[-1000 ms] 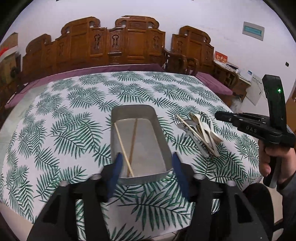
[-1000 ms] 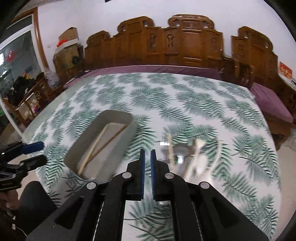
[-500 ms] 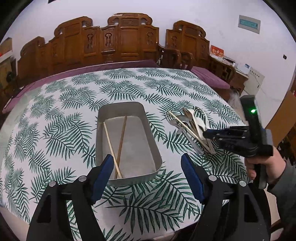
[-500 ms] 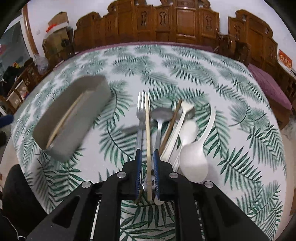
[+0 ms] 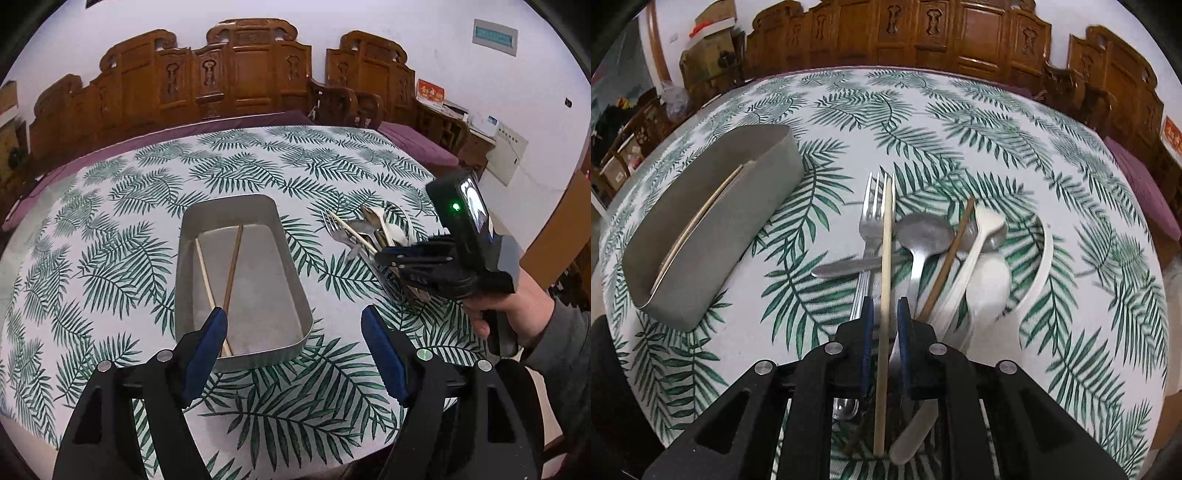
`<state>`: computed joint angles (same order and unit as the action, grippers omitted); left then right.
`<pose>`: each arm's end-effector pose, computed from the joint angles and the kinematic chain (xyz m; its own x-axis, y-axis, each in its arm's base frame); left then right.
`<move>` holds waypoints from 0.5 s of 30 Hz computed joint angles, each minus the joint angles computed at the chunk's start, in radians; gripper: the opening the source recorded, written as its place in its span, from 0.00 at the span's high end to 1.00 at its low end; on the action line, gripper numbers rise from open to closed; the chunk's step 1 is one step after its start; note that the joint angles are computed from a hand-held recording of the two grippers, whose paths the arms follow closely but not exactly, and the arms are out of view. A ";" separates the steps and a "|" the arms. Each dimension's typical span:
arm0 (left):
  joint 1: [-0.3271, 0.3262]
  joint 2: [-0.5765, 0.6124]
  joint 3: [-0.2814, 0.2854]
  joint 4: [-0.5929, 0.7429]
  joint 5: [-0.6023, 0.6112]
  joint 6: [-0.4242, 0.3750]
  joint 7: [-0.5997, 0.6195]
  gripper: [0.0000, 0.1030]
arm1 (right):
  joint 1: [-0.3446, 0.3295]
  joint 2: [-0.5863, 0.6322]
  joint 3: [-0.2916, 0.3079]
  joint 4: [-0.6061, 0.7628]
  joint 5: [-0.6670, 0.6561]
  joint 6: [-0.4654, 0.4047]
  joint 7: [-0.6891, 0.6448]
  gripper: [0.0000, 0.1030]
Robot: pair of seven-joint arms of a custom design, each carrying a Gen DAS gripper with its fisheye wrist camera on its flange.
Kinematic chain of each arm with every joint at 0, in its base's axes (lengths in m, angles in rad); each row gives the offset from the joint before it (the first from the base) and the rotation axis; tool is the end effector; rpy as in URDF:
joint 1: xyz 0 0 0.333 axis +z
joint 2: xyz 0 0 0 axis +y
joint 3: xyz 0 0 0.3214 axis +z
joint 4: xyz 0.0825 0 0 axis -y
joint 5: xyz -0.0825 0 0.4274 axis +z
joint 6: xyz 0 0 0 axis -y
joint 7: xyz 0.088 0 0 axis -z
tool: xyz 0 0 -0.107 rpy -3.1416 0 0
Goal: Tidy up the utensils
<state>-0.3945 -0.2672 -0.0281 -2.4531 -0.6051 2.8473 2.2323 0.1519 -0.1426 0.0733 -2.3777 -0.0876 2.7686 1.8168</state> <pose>0.4875 -0.1864 0.4476 -0.5537 -0.8300 0.0672 -0.6486 0.3792 -0.6599 0.5386 0.1277 0.4166 0.0667 -0.9967 -0.0460 -0.8603 -0.0340 -0.5086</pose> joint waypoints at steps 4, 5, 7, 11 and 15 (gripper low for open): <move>0.003 0.007 -0.009 0.004 0.014 0.002 -0.013 0.31 | 0.001 0.013 -0.001 0.018 -0.011 -0.017 -0.016 0.91; 0.003 0.009 -0.011 0.004 0.016 0.003 -0.015 0.31 | 0.003 0.018 -0.002 0.024 -0.011 -0.029 -0.019 0.93; 0.002 0.014 -0.015 0.007 0.018 0.005 -0.018 0.31 | 0.001 0.022 0.002 0.027 -0.039 -0.040 -0.006 0.93; -0.005 0.022 -0.020 0.011 0.019 0.004 -0.018 0.31 | 0.014 -0.008 -0.016 -0.003 0.028 -0.013 -0.040 0.94; -0.008 0.039 -0.029 0.024 0.011 0.002 -0.018 0.31 | 0.019 -0.099 -0.032 -0.065 0.132 0.033 -0.104 0.94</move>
